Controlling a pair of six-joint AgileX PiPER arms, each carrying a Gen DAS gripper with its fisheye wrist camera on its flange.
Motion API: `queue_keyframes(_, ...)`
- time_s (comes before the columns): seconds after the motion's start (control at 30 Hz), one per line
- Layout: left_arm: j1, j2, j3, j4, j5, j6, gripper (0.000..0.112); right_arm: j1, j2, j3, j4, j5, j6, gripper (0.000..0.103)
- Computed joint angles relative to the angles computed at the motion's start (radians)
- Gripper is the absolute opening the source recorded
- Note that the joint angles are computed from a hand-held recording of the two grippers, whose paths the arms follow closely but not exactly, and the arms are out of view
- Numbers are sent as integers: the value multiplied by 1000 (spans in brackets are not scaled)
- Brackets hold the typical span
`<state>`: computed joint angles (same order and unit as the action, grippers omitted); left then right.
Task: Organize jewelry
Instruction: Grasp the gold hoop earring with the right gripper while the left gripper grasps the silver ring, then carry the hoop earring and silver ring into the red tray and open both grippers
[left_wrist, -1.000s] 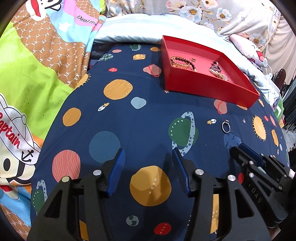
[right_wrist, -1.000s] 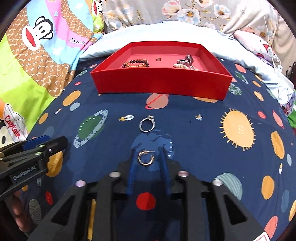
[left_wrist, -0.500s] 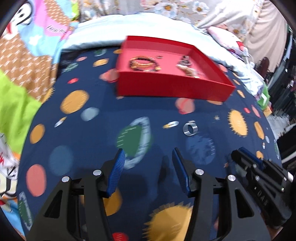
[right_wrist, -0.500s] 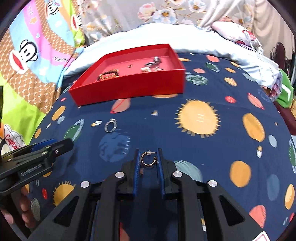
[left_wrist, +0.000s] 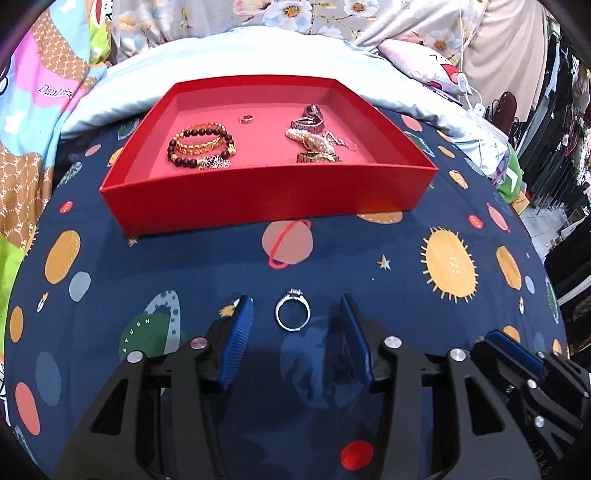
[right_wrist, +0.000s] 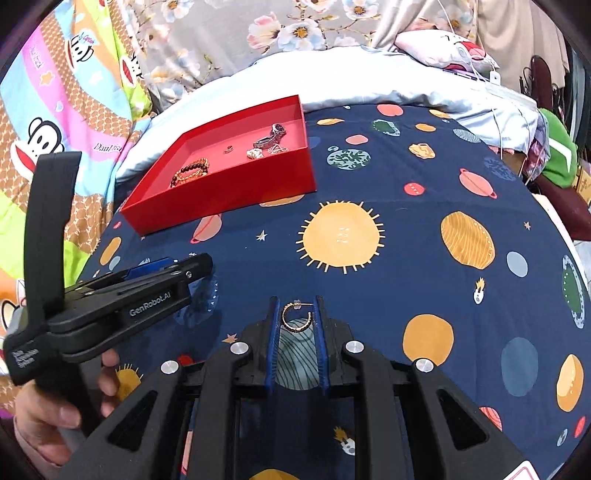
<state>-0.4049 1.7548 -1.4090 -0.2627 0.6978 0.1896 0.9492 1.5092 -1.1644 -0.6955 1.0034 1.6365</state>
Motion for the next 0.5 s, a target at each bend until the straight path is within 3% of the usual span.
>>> queue_keyframes(0.27, -6, -29, 51, 1, -42, 24, 19, -10, -23, 35, -9, -31, 25, 16)
queue_keyframes(0.5, -6, -44, 73, -33, -44, 74, 19, -7, -35, 51, -16, -35, 45, 16)
